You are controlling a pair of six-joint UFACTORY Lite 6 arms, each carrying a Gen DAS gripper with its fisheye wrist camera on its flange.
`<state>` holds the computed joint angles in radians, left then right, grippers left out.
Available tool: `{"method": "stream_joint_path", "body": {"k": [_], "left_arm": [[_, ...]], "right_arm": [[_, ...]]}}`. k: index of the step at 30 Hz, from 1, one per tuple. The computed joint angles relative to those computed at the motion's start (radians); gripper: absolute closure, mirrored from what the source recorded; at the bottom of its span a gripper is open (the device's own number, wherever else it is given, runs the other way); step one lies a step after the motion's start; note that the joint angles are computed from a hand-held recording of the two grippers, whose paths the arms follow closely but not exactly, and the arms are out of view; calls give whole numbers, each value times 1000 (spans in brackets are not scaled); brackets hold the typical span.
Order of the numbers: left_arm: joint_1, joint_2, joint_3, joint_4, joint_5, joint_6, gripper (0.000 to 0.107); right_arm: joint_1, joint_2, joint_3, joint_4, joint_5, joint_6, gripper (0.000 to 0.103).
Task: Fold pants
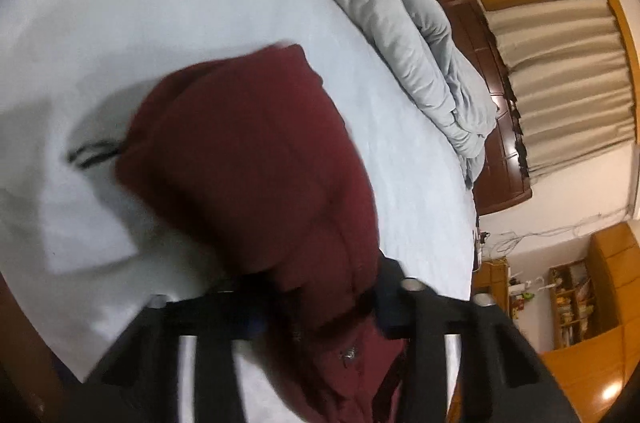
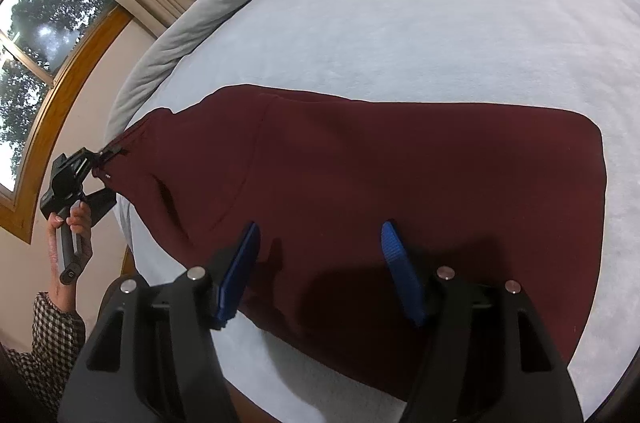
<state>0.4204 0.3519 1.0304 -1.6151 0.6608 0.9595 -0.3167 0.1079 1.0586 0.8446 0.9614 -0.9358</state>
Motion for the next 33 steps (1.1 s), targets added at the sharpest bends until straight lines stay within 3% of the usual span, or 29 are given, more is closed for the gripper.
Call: {"method": "stream_joint_path", "body": {"k": [9, 14, 25, 33], "left_arm": [[-22, -100, -100, -164, 11, 123, 82], [-114, -155, -46, -159, -48, 133, 82], [-495, -265, 94, 78, -266, 62, 82], [-724, -221, 179, 290, -342, -96, 83]], "right_arm": [[-16, 0, -2, 21, 29, 3, 39], [-37, -8, -7, 49, 44, -19, 39], [-150, -3, 55, 85, 119, -57, 39], [-218, 21, 107, 86, 142, -61, 39]]}}
